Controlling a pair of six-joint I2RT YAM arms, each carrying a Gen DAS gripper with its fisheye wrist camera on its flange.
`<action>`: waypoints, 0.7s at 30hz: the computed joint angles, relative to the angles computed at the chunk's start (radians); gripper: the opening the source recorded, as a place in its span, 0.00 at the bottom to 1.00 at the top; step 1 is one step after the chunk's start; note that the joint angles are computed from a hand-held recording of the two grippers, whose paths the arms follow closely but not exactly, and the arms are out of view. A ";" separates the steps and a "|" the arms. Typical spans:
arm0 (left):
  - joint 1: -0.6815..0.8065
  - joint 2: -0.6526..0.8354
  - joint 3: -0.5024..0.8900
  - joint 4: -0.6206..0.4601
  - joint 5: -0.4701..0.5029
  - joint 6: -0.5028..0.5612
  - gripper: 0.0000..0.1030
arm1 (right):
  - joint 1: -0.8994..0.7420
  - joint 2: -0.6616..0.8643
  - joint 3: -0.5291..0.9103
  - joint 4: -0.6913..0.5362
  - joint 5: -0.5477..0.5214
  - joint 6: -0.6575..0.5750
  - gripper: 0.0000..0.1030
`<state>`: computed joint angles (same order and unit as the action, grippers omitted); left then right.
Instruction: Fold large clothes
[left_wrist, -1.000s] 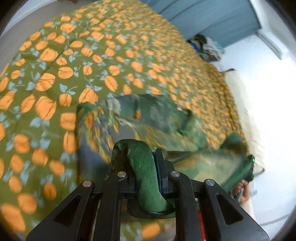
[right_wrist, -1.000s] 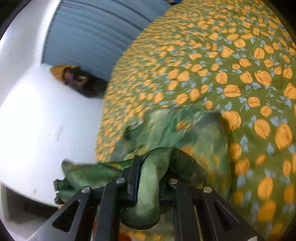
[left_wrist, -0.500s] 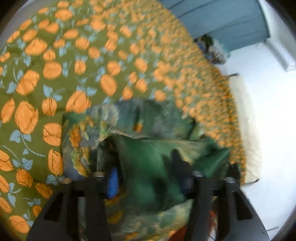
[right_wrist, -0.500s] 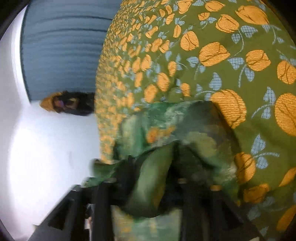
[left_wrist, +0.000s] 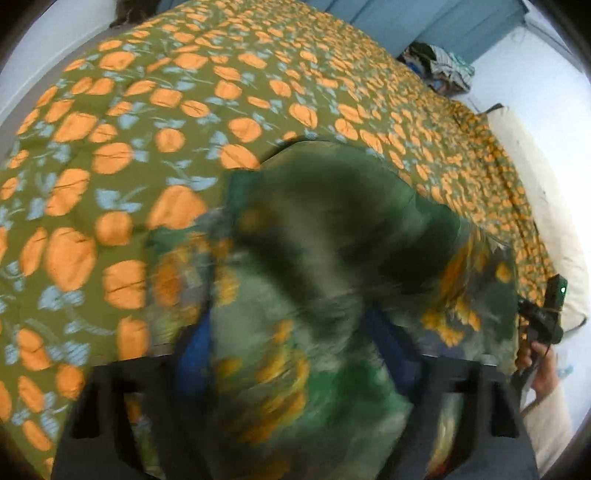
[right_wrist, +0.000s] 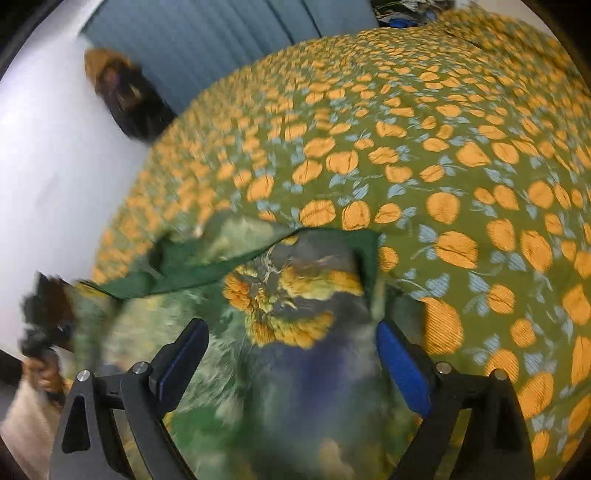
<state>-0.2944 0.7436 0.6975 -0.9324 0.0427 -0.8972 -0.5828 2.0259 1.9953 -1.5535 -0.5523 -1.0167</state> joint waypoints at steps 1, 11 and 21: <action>-0.031 0.044 0.013 0.002 -0.036 -0.027 0.26 | 0.015 -0.041 -0.075 0.082 0.034 0.041 0.48; -0.195 0.092 0.273 -0.119 -0.482 -0.093 0.08 | 0.021 -0.254 -0.106 0.374 -0.096 0.184 0.13; -0.219 0.271 -0.088 0.161 -0.630 -0.105 0.11 | 0.151 -0.266 -0.549 0.850 0.130 0.275 0.13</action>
